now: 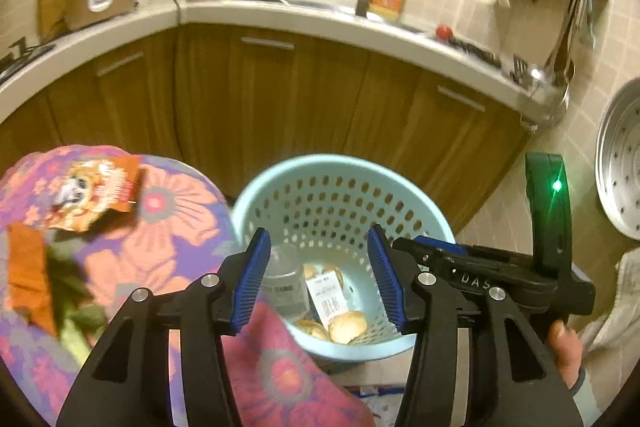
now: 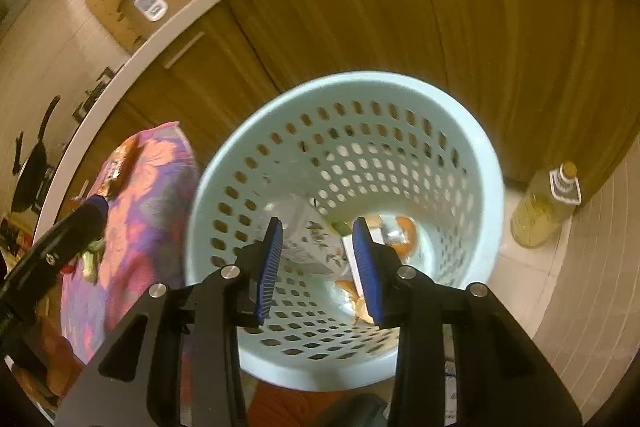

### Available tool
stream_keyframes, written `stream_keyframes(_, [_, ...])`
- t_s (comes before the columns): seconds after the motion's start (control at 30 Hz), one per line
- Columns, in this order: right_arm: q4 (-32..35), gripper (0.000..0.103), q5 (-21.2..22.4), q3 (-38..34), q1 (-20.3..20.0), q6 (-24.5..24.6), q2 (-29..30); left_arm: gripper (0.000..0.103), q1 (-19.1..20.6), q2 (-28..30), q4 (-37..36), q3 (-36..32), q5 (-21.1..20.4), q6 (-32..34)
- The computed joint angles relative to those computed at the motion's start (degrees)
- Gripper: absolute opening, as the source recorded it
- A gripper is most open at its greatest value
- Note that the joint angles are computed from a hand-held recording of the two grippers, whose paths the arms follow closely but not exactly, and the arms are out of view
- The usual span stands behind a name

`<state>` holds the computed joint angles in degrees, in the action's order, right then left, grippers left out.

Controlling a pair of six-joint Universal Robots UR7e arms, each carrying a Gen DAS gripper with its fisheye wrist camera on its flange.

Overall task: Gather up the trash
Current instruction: 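Move both open tools back over the table, then grasp the brown snack wrapper with the left tool while the right tool grasps the bok choy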

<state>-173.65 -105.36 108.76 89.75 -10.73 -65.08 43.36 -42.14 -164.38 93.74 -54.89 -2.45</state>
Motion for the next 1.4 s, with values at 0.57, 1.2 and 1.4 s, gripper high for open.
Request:
stream_keyframes(0.57, [-0.94,0.041,-0.93,-1.72,9.72,-4.79,4.59,0.066,0.03,-15.97,-10.26,12.69,8.9,-2.47])
stream_keyframes(1.2, [0.13,0.041,-2.24,-2.79,13.14,-7.18,6.33,0.076,4.86,-9.97,1.59,6.02,18.05,-5.25])
stream_keyframes(1.4, [0.95,0.041,-1.58,-3.12,12.32,-6.78,6.29,0.075,5.44,-8.47,4.16,4.48,20.52,-6.36])
